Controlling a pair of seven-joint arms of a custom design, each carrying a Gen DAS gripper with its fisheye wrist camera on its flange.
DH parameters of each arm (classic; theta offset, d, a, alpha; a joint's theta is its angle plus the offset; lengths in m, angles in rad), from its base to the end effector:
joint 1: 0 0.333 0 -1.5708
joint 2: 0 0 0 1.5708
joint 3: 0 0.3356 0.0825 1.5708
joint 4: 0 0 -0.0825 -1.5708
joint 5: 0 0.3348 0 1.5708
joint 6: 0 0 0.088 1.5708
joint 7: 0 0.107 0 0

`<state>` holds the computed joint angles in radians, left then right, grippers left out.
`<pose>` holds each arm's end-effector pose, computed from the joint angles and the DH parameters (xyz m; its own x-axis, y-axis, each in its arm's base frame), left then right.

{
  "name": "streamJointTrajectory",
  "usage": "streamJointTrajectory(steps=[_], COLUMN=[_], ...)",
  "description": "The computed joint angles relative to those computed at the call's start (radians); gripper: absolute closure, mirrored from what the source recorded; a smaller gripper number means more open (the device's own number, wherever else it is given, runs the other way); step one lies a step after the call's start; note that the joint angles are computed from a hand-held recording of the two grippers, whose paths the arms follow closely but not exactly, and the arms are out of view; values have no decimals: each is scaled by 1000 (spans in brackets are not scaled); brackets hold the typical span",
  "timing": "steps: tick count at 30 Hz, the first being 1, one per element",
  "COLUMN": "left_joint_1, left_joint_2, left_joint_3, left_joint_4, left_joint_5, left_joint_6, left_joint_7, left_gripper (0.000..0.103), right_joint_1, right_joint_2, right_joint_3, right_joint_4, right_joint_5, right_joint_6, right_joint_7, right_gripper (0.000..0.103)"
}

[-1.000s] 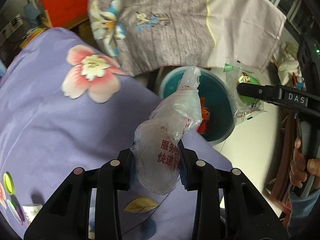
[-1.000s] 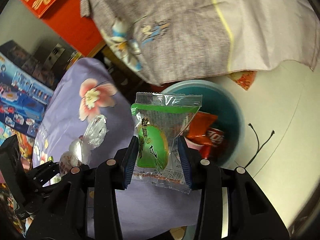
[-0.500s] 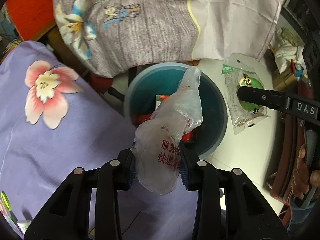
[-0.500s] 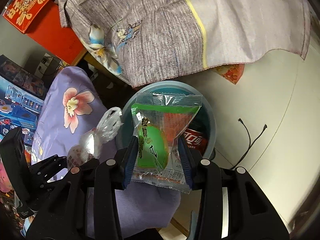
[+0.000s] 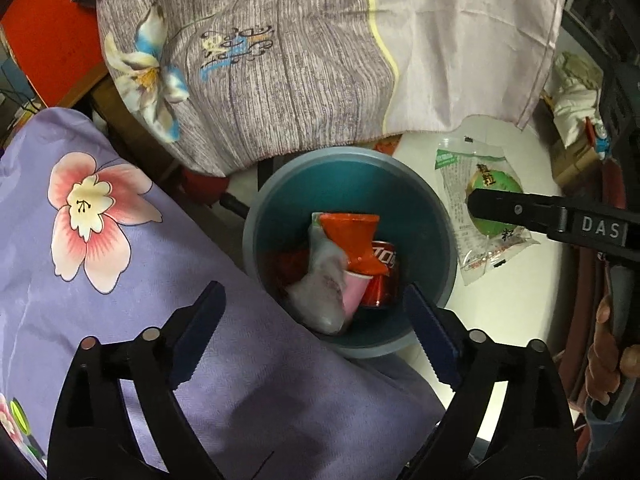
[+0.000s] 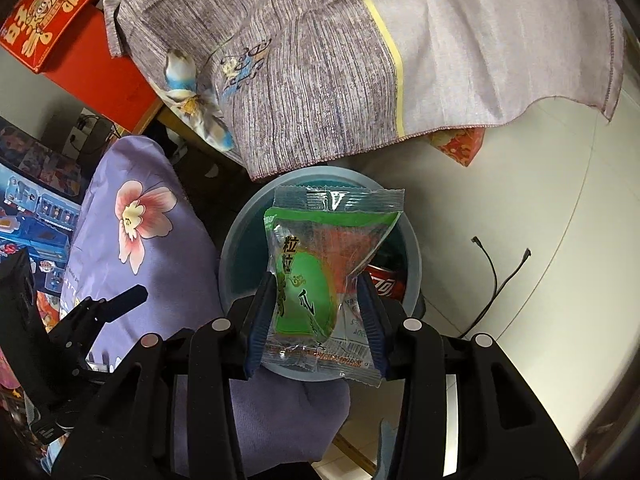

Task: Collect trash
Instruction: 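Open the left tool to drop the plastic bag while right tool drops the packet, then move both tools back over the tablecloth toward the pill bottle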

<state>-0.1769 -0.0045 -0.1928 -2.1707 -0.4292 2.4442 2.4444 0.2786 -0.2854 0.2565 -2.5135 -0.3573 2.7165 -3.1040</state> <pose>0.4832 -0.1880 0.4708 -0.8191 -0.5710 0.0543 -0.5412 0.7381 -0.4029 0.3587 0.2345 0.4789 -0.5865 -0.7015 -0.4049 -0.6240 0.7100 -0.3262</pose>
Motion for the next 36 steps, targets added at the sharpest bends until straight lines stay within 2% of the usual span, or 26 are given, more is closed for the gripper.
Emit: streamJointTrajectory(steps=[4,14,19,21,36], left_joint_1=[4,23,32,34,53], left_joint_2=[0,11,11,10,-11], left_joint_3=[3,10,14,14,30], left_joint_4=[-4,0,6,7,3], left_joint_5=[-3,-7,-17,-18,-50], left_joint_6=[6,-17,-30,-33,-55], left_joint_7=[-5,-10,-3,1,41], left_gripper=[6,6,6,6,5], right_joint_1=[6,30,43,48,85], right_joint_2=[15,74,103,110,136], right_joint_3=[-6,-30,-39,-41,-50], right_joint_4=[12,50,79,87,133], right_joint_5=[6,30,30,30,62], right_joint_6=[-6,-1,1,0,-69], right_joint_7=[-18,-68,-89,-88,-89], right_gripper=[61,59,34,30,22])
